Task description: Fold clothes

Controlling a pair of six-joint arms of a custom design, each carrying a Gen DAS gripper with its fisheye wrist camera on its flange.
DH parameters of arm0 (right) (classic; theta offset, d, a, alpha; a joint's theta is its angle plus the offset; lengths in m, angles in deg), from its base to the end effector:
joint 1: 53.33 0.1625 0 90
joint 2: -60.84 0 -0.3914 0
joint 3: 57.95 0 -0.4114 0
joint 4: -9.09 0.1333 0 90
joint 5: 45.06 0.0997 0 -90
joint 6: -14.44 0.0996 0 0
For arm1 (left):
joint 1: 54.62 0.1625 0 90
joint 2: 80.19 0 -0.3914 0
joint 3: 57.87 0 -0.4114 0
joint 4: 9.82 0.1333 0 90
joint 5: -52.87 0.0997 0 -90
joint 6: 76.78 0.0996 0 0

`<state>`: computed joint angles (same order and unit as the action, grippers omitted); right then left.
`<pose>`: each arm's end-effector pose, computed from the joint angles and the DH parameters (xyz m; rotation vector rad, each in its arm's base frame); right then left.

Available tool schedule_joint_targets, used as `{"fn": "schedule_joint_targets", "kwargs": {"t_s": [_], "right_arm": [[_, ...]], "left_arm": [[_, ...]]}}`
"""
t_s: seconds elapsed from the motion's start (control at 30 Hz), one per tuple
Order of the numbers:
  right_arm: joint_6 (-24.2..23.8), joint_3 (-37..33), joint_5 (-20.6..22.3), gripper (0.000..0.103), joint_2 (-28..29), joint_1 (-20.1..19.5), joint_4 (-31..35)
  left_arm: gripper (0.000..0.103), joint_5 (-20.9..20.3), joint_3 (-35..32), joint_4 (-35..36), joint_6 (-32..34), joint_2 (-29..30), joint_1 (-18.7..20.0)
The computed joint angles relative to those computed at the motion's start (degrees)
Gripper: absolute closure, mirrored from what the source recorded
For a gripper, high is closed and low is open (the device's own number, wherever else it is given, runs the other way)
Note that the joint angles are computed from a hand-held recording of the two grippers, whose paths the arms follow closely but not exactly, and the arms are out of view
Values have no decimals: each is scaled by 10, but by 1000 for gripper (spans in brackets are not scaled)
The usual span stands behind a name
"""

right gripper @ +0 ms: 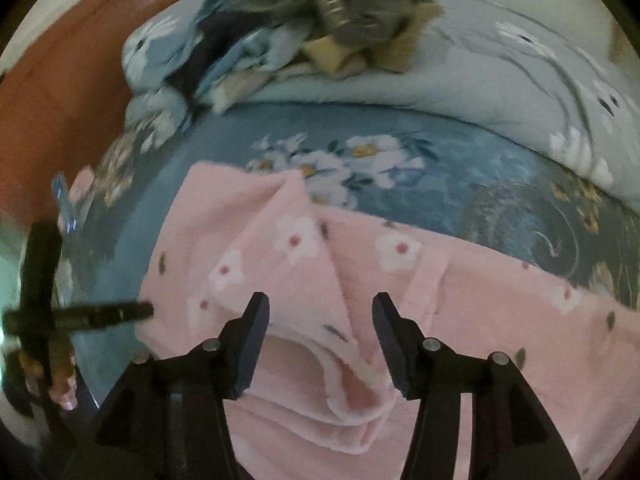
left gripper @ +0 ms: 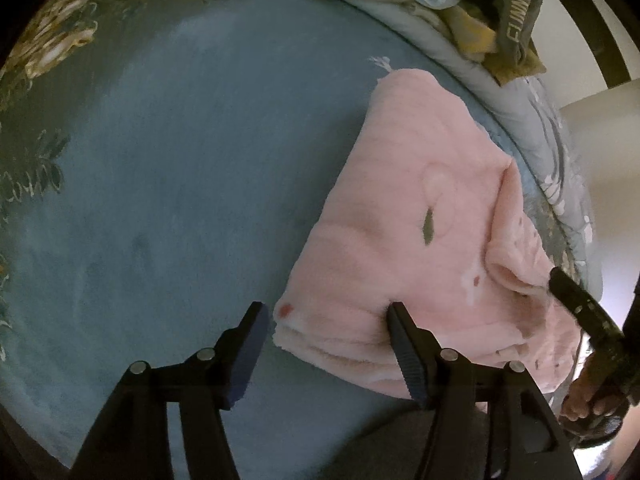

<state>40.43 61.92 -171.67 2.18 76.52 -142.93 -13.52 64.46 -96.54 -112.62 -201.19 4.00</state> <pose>0.3787 -0.3384 0.0577 0.3043 -2.5535 0.4776 -0.0093 -0.3478 0.3895 -0.0838 2.7446 -0.2256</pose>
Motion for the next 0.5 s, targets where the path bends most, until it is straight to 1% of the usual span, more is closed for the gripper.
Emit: {"fn": "schedule_joint_targets", "kwargs": {"t_s": [0.03,0.17,0.23,0.3,0.37,0.4,0.43,0.47,0.5], "right_arm": [[-7,-3,-1,45,5,0,11],[-51,-23,5,44,29,4,64],[-68,-33,-4,44,42,10,83],[-63,-47,-29,44,57,16,109],[-35,-65,-57,47,71,18,145],[-19,-71,-64,63,74,17,156],[-6,-70,-62,78,72,14,151],[6,-69,-60,83,70,11,146],[20,-67,-53,93,66,8,139]], "left_arm": [[36,-2,0,-3,2,1,3],[34,-15,3,-9,6,-4,15],[33,-25,4,-14,8,-6,23],[32,-35,5,-20,10,-9,31],[32,-43,5,-23,14,-11,35],[32,-46,4,-23,17,-12,37],[32,-49,3,-23,19,-13,38],[32,-52,2,-23,20,-14,40],[32,-56,1,-24,21,-15,41]]}}
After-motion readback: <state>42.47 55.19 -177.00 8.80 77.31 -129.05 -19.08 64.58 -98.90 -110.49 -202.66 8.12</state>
